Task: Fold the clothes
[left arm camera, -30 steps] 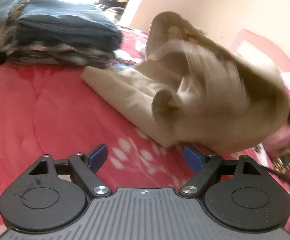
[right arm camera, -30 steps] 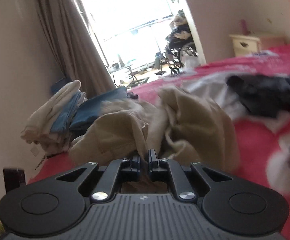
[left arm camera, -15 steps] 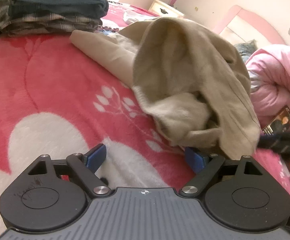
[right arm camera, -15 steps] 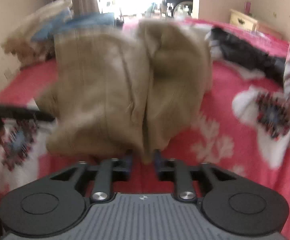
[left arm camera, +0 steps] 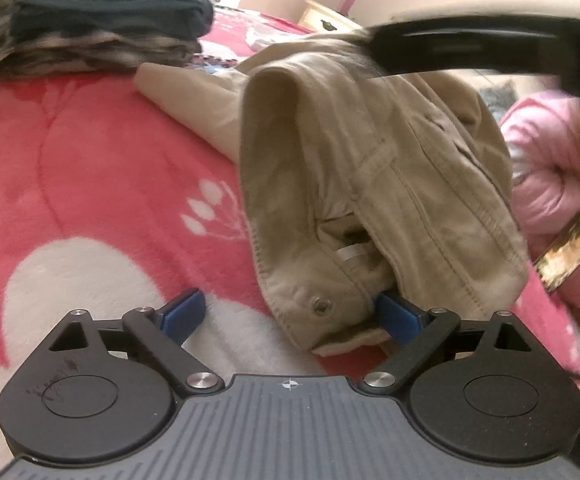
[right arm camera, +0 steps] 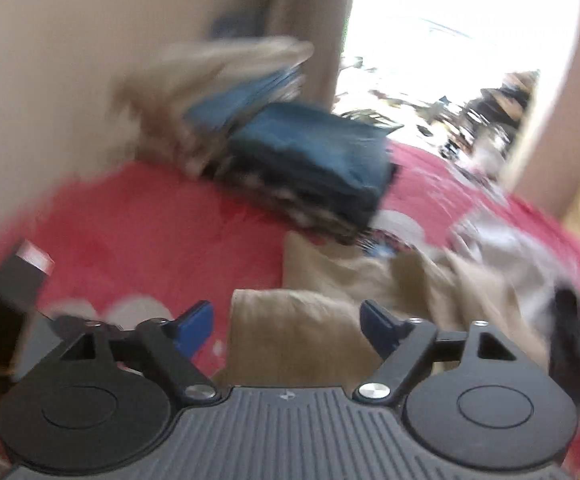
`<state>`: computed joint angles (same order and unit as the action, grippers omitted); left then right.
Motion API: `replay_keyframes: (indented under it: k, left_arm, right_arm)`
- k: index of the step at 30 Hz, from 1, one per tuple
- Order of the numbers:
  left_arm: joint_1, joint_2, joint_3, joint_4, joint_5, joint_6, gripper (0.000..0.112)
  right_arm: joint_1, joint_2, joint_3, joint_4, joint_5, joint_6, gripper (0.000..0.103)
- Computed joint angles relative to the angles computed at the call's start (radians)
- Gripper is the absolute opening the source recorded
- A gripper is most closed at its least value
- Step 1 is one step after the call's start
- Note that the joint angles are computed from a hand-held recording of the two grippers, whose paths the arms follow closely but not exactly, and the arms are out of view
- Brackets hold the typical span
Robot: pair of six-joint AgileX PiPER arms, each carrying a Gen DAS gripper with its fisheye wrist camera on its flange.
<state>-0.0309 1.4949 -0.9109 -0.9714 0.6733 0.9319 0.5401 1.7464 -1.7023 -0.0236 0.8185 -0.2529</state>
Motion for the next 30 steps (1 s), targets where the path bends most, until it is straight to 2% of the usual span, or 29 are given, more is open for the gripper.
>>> replay_keyframes:
  k: [3,4,5,7,9,11,12,14,18,21,23,25,27,30]
  left_arm:
    - [-0.042,-0.004,0.016,0.006,-0.058,0.04,0.097]
    - [-0.05,-0.006,0.022,0.006,-0.07,0.055,0.097]
    - [-0.054,-0.009,0.03,0.001,-0.078,0.071,0.097]
    - [-0.051,-0.016,0.045,-0.018,-0.084,0.1,0.097]
    - [-0.042,-0.022,0.055,-0.037,-0.079,0.119,0.097]
    - [-0.021,-0.029,0.047,-0.047,-0.044,0.114,0.097]
    - [-0.009,-0.033,0.041,-0.051,-0.022,0.108,0.097]
    - [0.04,-0.043,0.04,-0.096,0.056,0.133,0.097]
    - [0.136,-0.066,0.046,-0.151,0.23,0.171,0.097]
    - [0.15,-0.076,0.042,-0.128,0.286,0.16,0.097]
    - [0.148,-0.066,0.033,-0.111,0.31,0.139,0.097]
    - [0.145,-0.05,0.028,-0.103,0.33,0.101,0.097]
    - [0.145,-0.022,0.031,-0.115,0.357,0.073,0.097]
    - [0.122,0.014,0.032,-0.122,0.335,0.024,0.098]
  right_arm:
    - [0.078,0.175,-0.138,-0.163,0.046,-0.078,0.093]
    - [0.09,0.234,-0.193,-0.205,0.09,-0.086,0.093]
    - [0.097,0.305,-0.282,-0.234,0.174,-0.1,0.09]
    - [0.079,0.391,-0.402,-0.242,0.289,-0.127,0.076]
    - [0.029,0.403,-0.462,-0.155,0.366,-0.141,0.05]
    - [0.002,0.324,-0.396,-0.13,0.331,-0.1,0.031]
    - [-0.012,0.276,-0.349,-0.121,0.299,-0.075,0.028]
    - [-0.053,0.109,-0.177,-0.113,0.198,0.012,0.026]
    - [-0.205,-0.222,0.11,0.013,0.089,0.14,0.024]
    - [-0.318,-0.46,0.309,0.129,0.054,0.16,0.024]
    - [-0.416,-0.636,0.476,0.259,0.022,0.079,0.024]
    - [-0.526,-0.786,0.632,0.389,0.03,-0.016,0.024]
    - [-0.636,-0.896,0.783,0.457,0.061,-0.065,0.024]
    - [-0.82,-0.981,0.953,0.56,0.119,-0.141,0.025]
